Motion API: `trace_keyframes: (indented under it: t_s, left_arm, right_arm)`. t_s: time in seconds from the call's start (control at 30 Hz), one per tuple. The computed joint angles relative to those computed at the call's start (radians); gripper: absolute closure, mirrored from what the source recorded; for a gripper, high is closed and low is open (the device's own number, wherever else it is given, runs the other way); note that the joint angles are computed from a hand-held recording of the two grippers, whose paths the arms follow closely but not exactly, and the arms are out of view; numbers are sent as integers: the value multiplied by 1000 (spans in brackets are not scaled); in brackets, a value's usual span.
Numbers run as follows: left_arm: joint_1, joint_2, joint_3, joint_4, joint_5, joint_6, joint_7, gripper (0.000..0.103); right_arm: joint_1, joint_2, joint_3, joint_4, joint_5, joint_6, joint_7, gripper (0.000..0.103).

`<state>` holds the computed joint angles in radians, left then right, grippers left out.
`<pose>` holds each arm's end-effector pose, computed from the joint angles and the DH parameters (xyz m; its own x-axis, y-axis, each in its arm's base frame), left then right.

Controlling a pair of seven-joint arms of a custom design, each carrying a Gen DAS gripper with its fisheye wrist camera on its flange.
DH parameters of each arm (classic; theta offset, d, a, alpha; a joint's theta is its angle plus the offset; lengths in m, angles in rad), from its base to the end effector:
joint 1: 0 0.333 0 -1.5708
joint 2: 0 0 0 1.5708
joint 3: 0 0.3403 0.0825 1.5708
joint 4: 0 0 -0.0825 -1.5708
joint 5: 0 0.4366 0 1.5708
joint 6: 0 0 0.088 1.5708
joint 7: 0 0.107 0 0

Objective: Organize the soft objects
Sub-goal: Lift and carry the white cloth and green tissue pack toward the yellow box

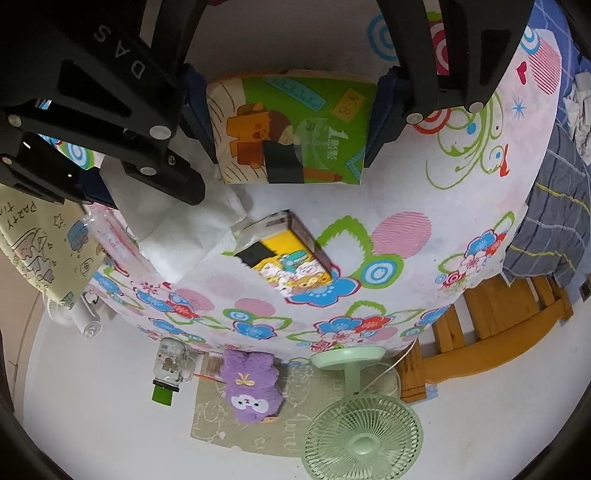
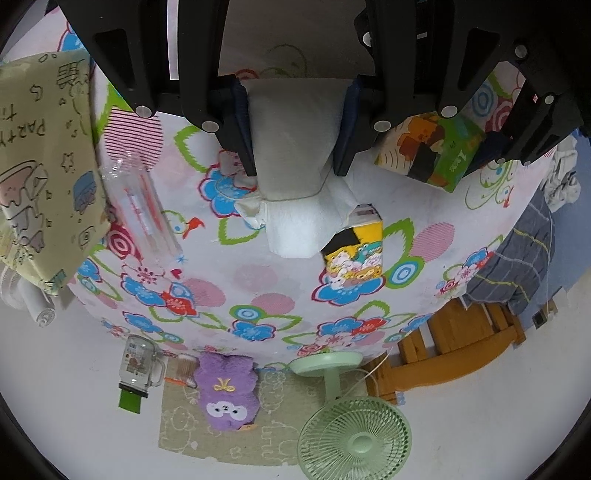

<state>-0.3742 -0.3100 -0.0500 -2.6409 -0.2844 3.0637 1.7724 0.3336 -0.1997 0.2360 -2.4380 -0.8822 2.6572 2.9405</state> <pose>0.4491 -0.1785 0.4184 -0.3663 -0.9288 0.0559 -0.7046 0.2376 -0.6686 0.4303 0.3024 0.4035 -0.0835 -0.9964 0.0111 -0.7634 0.0569 -0.6434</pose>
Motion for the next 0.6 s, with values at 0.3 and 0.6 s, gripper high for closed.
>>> trace_keyframes:
  t_s: [0.3,0.6]
  left_arm:
    - [27,-26,-60,2,57,12,-68,31]
    - [52,-77,-107,4,139,10,-162,31]
  right_arm:
    - [-33,-89,12,-52,-15,12,15,60]
    - [-70,-193,44,-92,18,3,-26,60]
